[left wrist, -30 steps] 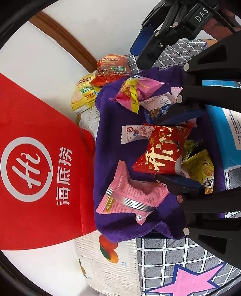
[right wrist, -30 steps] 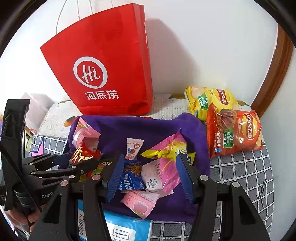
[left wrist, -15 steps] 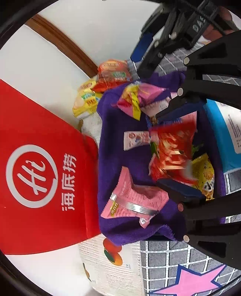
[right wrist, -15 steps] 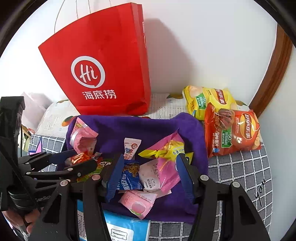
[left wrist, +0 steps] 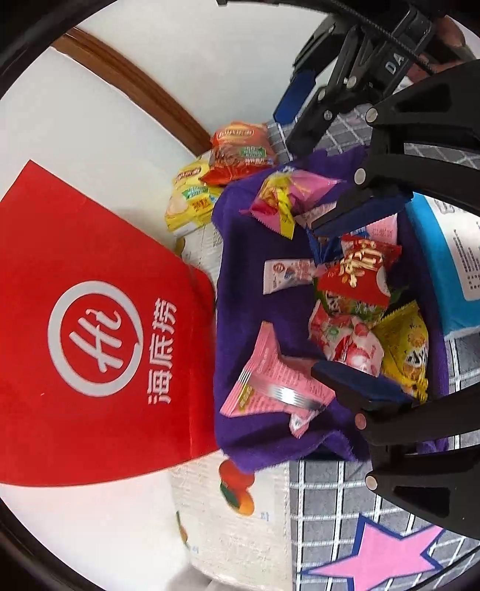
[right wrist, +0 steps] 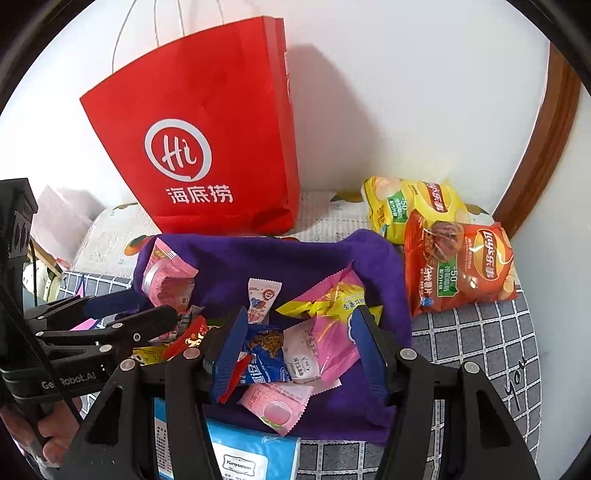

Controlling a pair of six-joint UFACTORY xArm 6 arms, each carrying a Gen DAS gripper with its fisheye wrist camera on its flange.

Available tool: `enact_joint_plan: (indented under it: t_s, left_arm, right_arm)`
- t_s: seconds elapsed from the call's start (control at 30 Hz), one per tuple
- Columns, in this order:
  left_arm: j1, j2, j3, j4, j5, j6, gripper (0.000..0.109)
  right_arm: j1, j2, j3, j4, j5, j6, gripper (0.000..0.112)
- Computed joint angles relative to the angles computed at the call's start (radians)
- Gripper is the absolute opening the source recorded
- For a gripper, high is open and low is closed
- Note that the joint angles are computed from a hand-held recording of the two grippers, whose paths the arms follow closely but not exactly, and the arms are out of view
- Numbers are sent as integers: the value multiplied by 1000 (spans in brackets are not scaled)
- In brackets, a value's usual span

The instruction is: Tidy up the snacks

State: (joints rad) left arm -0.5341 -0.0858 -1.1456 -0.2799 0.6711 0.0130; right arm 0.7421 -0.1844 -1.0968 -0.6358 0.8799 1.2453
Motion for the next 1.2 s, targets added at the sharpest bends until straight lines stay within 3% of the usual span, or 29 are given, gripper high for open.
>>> enact_joint_plan:
  t_s: [0.13,0.33,0.47,0.67,0.77,0.83,1.03,1.13,1.2]
  left_arm:
    - [-21,-17,17,180,-42,-114,68]
    - [-15,-48,31,194,-58,-114,68]
    - [-16,-79,48,213,-77,-128,71]
    - [-35,-141,81,273,-95,-185,72]
    - [-53,-192,106,327,-101,-217,72]
    - [-62,-232,126,342,-111,-233,72]
    - [-87,-359,208,246,-60,-180,72]
    - [-108,-473,303,302,-57,-212,72]
    - [-116,-550,365,348,-50,-255,72]
  right_arm:
    - [15,6,-15,-16,22,6,59]
    - [67,14,-60,-91,121,77,60]
    - [123,-17,-56,-190,171,167,74]
    - [196,-51,-21,-175,236,200,77]
    - [255,-84,9,-170,289,256,77]
    - [315,-103,14,-170,371,311,77]
    - [462,-145,27,-145,490,446,77]
    - [538,-136,24,-147,529,523,77]
    - [594,-117,9,-142,566,575,84]
